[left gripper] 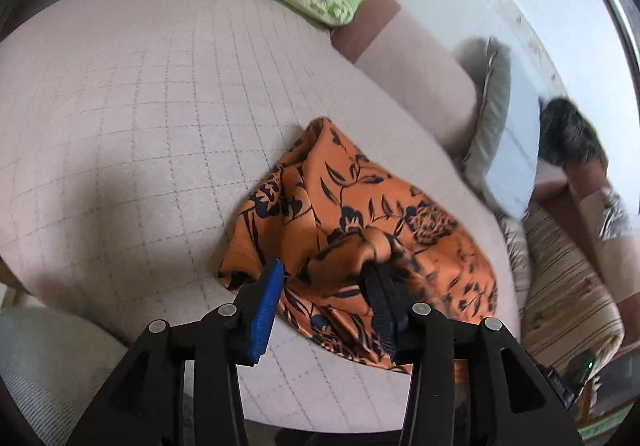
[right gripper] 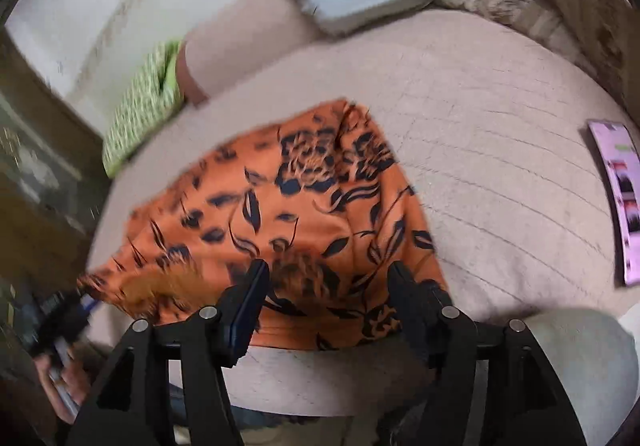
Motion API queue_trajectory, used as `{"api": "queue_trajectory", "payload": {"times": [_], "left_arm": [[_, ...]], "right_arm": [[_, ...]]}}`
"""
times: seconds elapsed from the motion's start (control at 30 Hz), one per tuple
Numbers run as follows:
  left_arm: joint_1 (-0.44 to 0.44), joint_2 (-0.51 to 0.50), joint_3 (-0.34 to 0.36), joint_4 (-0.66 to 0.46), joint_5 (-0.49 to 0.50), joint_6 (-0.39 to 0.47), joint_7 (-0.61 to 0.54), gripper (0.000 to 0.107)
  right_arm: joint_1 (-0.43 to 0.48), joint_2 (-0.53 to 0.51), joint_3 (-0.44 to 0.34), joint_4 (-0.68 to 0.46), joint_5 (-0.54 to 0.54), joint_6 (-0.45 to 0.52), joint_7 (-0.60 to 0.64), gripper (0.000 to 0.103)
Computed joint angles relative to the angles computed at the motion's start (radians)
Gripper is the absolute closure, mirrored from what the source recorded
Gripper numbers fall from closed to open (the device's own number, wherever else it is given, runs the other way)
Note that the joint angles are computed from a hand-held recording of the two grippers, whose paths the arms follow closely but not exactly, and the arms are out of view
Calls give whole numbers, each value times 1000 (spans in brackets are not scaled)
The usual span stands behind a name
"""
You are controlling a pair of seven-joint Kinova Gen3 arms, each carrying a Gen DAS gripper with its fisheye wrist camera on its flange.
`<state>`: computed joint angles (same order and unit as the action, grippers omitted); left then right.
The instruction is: Fold small clothes
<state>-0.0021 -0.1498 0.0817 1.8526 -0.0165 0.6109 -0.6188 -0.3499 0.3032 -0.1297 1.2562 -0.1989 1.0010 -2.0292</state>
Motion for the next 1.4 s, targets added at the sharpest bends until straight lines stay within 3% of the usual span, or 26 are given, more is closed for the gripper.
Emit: {"api": "queue_trajectory", "payload": {"times": [0.1,0.17,0.23,0.3,0.4,0.5,0.57,0.63,0.7,0.8,0.87,0.93,1.07,1.13,1.27,1.37,1.4], "left_arm": [[-119,-65,106,47,-28,-47,39,62],[-198,-52,166,20,12,-16,-17,56],[-209,10,169,-38,73,56,-98,56],[-150,89,98,-93,154,95,-179,56],[-49,148,-41,-96,276,123,-255,57],[34,96,-164,3,398,27,-301,58],[31,53,-170,54,438,-48,-328,58],[-37,16,-102,82,413,-88,-294,58],[-128,-21,-12,87,342,-66,-213,58],[-251,-48,127,39,220,50,-92,58],[-285,-23,176,-26,182,131,-62,58],[-268,27,151,-67,208,185,-80,58],[-104,119,-16,-115,314,190,-155,58],[-30,137,-58,-131,279,219,-171,56],[0,168,-48,-150,176,264,-110,55],[42,172,-78,-155,152,272,-102,64],[49,178,-71,-171,134,285,-93,78]], "right_arm": [[31,-22,17,34,-78,-50,13,39],[47,29,5,-22,-106,-2,20,39],[64,100,-19,-104,-123,79,29,39],[81,174,-43,-183,-166,157,48,39],[32,251,-19,-260,-121,265,-15,44],[35,233,-8,-229,-132,248,-15,53],[46,226,-19,-214,-138,231,-8,52],[39,239,-19,-230,-131,245,-3,56],[23,248,-15,-245,-110,262,1,58],[-7,254,-6,-264,-72,272,0,60],[-24,259,-1,-285,-47,290,0,62],[-34,261,1,-292,-32,293,2,63],[-39,251,3,-287,-22,292,0,64],[-28,242,-3,-271,-37,284,0,62],[-41,264,1,-300,-26,318,-10,62],[-48,260,5,-301,-13,327,-11,66],[-53,259,6,-301,-5,330,-9,72]]}}
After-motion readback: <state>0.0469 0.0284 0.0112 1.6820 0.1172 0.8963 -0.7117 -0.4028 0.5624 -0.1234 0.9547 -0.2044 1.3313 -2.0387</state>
